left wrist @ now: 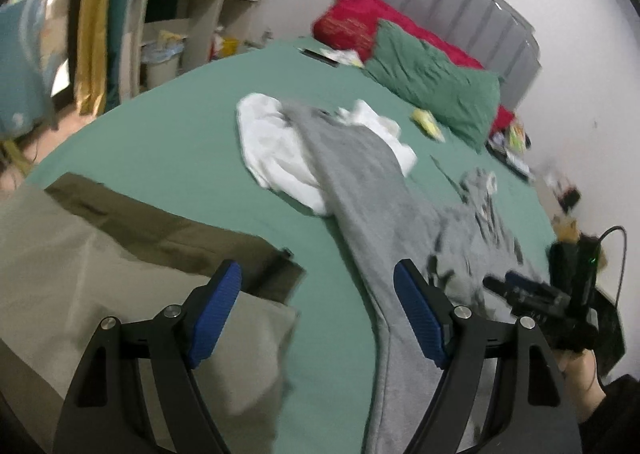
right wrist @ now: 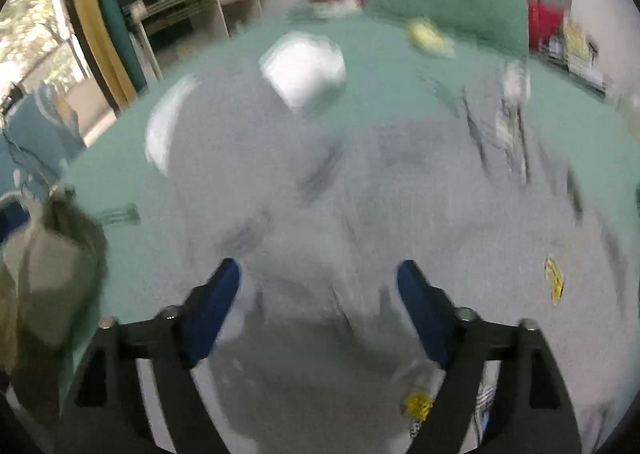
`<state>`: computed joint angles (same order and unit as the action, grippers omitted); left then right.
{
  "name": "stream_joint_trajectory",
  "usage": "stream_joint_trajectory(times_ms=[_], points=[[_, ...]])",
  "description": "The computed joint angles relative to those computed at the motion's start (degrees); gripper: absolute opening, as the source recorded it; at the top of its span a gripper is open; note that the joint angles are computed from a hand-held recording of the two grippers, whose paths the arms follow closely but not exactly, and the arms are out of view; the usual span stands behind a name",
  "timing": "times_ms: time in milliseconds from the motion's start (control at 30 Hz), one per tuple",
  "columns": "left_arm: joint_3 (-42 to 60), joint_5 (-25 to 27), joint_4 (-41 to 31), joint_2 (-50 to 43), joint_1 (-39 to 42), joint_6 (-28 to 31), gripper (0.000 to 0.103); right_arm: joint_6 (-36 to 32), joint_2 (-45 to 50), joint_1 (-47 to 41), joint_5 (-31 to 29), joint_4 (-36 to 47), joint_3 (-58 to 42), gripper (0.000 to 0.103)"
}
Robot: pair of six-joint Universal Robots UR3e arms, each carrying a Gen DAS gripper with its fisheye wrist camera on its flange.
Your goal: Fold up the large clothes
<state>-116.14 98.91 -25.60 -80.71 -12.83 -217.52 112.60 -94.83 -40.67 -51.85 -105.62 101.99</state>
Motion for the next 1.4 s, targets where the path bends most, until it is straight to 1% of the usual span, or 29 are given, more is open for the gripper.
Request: stream_joint_trajectory(times_ms=[67, 167, 200, 267, 300, 333, 367, 400, 433, 467, 500, 533, 567, 667, 700, 767, 867, 933, 1000, 1067, 1100, 1200, 1233, 1267, 1300, 1333, 1367, 1400], points=[[-2.30, -0.37, 0.43, 3.39, 2.78, 0.17, 0.082, 5.23, 3.09, 7.58, 0.44, -1.87, -4.57, 0.083], [-3.77, -0.19, -0.03, 5.61, 5.12, 0.64, 0.082, 14.96, 9.27, 20.63, -2.85, -11.77, -8.33, 0.083], [-4.38, -0.65, 0.07, 6.13, 5.97, 0.83, 0.082, 19.99, 13.02, 26.29, -4.78, -16.57, -10.59, 0.083], [-5.12, -1.40, -0.84, 7.12, 7.56, 1.01, 0.082, 27.55, 20.98, 34.38, -7.83, -21.73, -17.21, 0.083], [-5.42, -2.07, -0.74, 7.41, 8.42, 1.26, 0.082, 29.87, 23.21, 37.10, -9.12, -24.03, -18.76, 0.083], [-6.27, -2.87, -0.77, 8.29, 9.81, 1.56, 0.082, 32.98, 27.08, 41.82, -12.96, -27.90, -21.66, 0.082], [-6.63, -3.26, -1.12, 8.84, 10.63, 1.57, 0.082, 34.25, 30.50, 44.58, -15.67, -30.23, -24.01, 0.075], [-6.93, -3.51, -0.95, 9.04, 11.04, 1.57, 0.082, 34.35, 32.45, 45.83, -17.42, -30.33, -25.80, 0.065], [-7.73, -4.59, -0.92, 9.87, 12.48, 1.94, 0.082, 35.22, 35.84, 48.18, -20.70, -29.75, -29.39, 0.058], [-8.16, -5.39, -1.07, 10.36, 13.51, 2.25, 0.082, 35.69, 38.63, 49.67, -23.30, -29.24, -32.25, 0.037], [-8.67, -6.21, -1.29, 10.96, 14.59, 2.65, 0.082, 35.25, 40.29, 49.63, -24.11, -27.73, -34.83, 0.002], [-9.09, -6.83, -1.55, 11.50, 15.36, 2.87, 0.082, 35.36, 41.63, 49.73, -25.14, -27.81, -36.05, 0.002], [-9.56, -7.49, -1.64, 12.02, 16.04, 3.02, 0.082, 34.96, 40.85, 48.07, -24.00, -28.59, -34.86, 0.002], [-8.70, -6.94, -1.15, 10.90, 14.59, 2.63, 0.082, 32.85, 34.42, 42.05, -17.43, -31.99, -28.64, 0.002], [-8.37, -6.88, -0.77, 10.50, 13.92, 2.43, 0.082, 32.06, 32.12, 39.53, -14.90, -31.82, -27.38, 0.002], [-7.46, -6.86, 0.07, 9.09, 12.24, 1.94, 0.082, 30.20, 27.27, 33.94, -9.89, -29.04, -25.53, 0.002], [-5.81, -6.76, 0.78, 6.58, 9.47, 1.46, 0.082, 24.50, 19.26, 23.30, -3.31, -21.37, -22.63, 0.002], [-3.60, -5.92, 0.55, 4.04, 7.33, 1.20, 0.082, 18.43, 14.72, 13.13, 0.92, -14.40, -21.39, 0.002], [-0.99, -4.46, 0.71, 1.05, 4.31, 0.89, 0.082, 13.54, 12.11, 3.69, 3.20, -8.84, -19.95, 0.002], [2.58, -2.35, 0.41, -2.88, 0.42, 0.93, 0.082, 8.47, 10.57, -4.41, 3.04, -4.32, -17.65, 0.002], [3.80, -1.84, 0.15, -4.19, -0.67, 0.84, 0.082, 5.60, 11.42, -8.00, 1.93, -1.93, -17.68, 0.002], [8.10, -1.35, -0.74, -9.07, -4.31, 0.92, 0.082, -2.02, 15.95, -16.97, -5.29, 5.09, -17.62, 0.005], [9.80, -0.80, -1.43, -10.98, -5.73, 0.90, 0.082, -3.36, 16.44, -18.55, -7.08, 5.14, -16.55, 0.006], [10.66, -0.49, -2.16, -11.78, -6.35, 0.94, 0.082, -4.39, 15.43, -20.19, -8.53, 1.15, -13.09, 0.010], [12.15, -0.04, -3.17, -13.19, -7.28, 1.00, 0.082, -6.03, 13.69, -21.62, -8.82, -2.64, -9.49, 0.023], [13.26, 0.35, -3.61, -14.44, -8.15, 1.27, 0.082, -8.70, 11.52, -23.19, -7.54, -4.80, -6.32, 0.032], [14.14, 0.93, -3.87, -15.48, -8.91, 1.43, 0.082, -11.01, 8.37, -24.57, -4.78, -6.58, -2.99, 0.051], [15.05, 1.32, -4.53, -16.26, -9.41, 1.38, 0.082, -12.99, 5.50, -25.57, -1.71, -8.11, -0.21, 0.059]])
